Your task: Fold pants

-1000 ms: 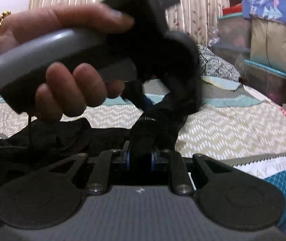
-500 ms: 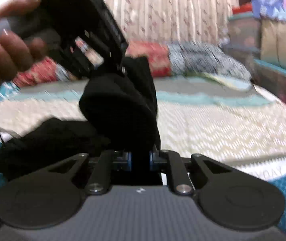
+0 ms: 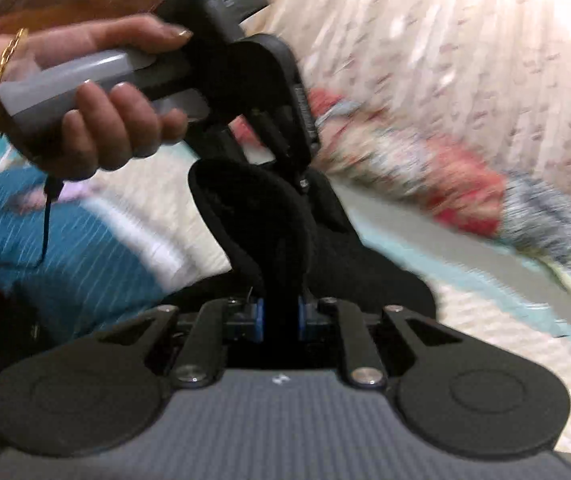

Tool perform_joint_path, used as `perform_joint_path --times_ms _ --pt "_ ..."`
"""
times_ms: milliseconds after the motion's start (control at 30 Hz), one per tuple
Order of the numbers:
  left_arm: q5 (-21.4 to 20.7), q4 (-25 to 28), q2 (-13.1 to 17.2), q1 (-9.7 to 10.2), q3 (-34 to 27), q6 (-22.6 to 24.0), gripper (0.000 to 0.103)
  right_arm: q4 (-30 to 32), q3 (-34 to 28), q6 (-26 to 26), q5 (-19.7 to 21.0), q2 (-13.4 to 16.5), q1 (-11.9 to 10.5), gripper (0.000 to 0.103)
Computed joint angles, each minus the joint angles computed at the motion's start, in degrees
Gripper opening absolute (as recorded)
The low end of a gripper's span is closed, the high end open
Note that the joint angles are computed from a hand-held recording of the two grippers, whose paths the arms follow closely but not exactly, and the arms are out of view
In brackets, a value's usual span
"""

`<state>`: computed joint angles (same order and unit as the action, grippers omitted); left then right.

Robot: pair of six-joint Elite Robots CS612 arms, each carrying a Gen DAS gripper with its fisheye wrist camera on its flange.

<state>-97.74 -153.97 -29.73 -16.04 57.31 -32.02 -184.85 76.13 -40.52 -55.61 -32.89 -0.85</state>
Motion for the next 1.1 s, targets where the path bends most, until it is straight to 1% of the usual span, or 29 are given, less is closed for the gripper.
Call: perform_joint_path --times_ms 33,67,100,133,167,200,267,300,367,433,467,500,533,600,633,700,767,833,867,933,1000,1100 --pt "0.59 2.61 0.6 0.17 -0.55 -0.74 0.025 3.48 -0.64 -2.37 -1.09 0.14 0.31 0.035" --pt "0.83 4.12 1.19 0.19 -0.88 -1.57 0.031 5.72 -0.62 -3.78 -2.04 -0.04 0.54 0.035" --pt "0.98 3.23 1.25 0.18 -0.3 -2.02 0.034 6.25 -0.24 -4.42 -1.85 -0.41 0.5 0.036" --pt "1.44 1.07 1.02 0.07 0.81 -2.26 0.043 6.24 0.14 -4.67 -0.78 -0.85 0.21 0.039" --pt "1.97 -0.56 0.71 -0.08 1.71 -2.05 0.052 7.23 0.2 -4.86 1.08 -1.29 -0.31 0.051" --pt "2.44 -1.85 0.38 -0.22 2.47 -1.75 0.054 8.23 0.29 -4.23 3.31 -1.72 -0.94 0.057" --pt "3.19 -4.48 -0.4 -0.38 4.19 -1.69 0.054 9.19 1.12 -2.17 7.34 -2.61 -2.19 0.057" --pt "3.41 -6.15 -0.95 -0.45 5.44 -1.87 0.054 8.88 1.82 -0.4 8.59 -3.07 -2.68 0.057" --pt "4.02 -9.4 -2.24 -0.77 8.21 -1.85 0.056 6.24 2.75 5.38 10.45 -3.52 -3.67 0.056" --pt "5.25 -11.49 -3.48 -1.35 10.61 -0.98 0.058 3.69 3.61 11.85 11.33 -3.83 -4.53 0.056" --pt "6.5 -12.06 -4.06 -1.77 11.67 -0.47 0.059 2.82 3.37 15.6 11.22 -3.72 -4.89 0.055" --pt "7.75 -12.39 -4.59 -2.21 12.59 0.16 0.06 4.23 0.74 17.72 11.03 -2.44 -5.21 0.052" --pt "8.98 -12.55 -5.08 -2.66 13.34 0.75 0.061 4.59 0.22 19.8 10.25 -2.18 -5.33 0.05" --pt "11.35 -12.17 -5.73 -3.44 14.27 1.68 0.062 6.68 -0.7 22.9 7.59 -1.71 -5.31 0.043" --pt "12.87 -11.71 -6.05 -3.86 14.7 1.93 0.064 7.84 -1.13 24.46 6.86 -1.45 -5.34 0.042" --pt "15.66 -10.1 -6.42 -4.65 14.97 1.97 0.066 10.34 -2.57 27.62 7.19 -0.64 -5.56 0.041" --pt "17.27 -9.11 -6.61 -5.1 15.22 1.87 0.07 12.52 -3.66 29.6 7.75 -0.03 -5.67 0.042" --pt "19.05 -8.01 -6.45 -5.52 15.01 1.74 0.073 14.65 -3.88 30.93 7.09 0.19 -5.57 0.044" --pt "20.02 -7.16 -6.28 -5.76 14.68 1.78 0.074 15.64 -3.65 31.69 6.9 0.11 -5.63 0.047" --pt "20.96 -6.43 -6.0 -6.02 14.32 1.84 0.074 18.2 -4.15 33.89 7.06 0.51 -5.7 0.048" --pt "22.56 -5.94 -5.74 -6.43 13.95 2.17 0.076 18.2 -3.93 35.81 7.62 0.6 -5.8 0.049" --pt "24.75 -5.44 -5.58 -6.91 13.66 3.07 0.078 16.91 -2.14 35.26 6.88 -0.7 -5.67 0.049"
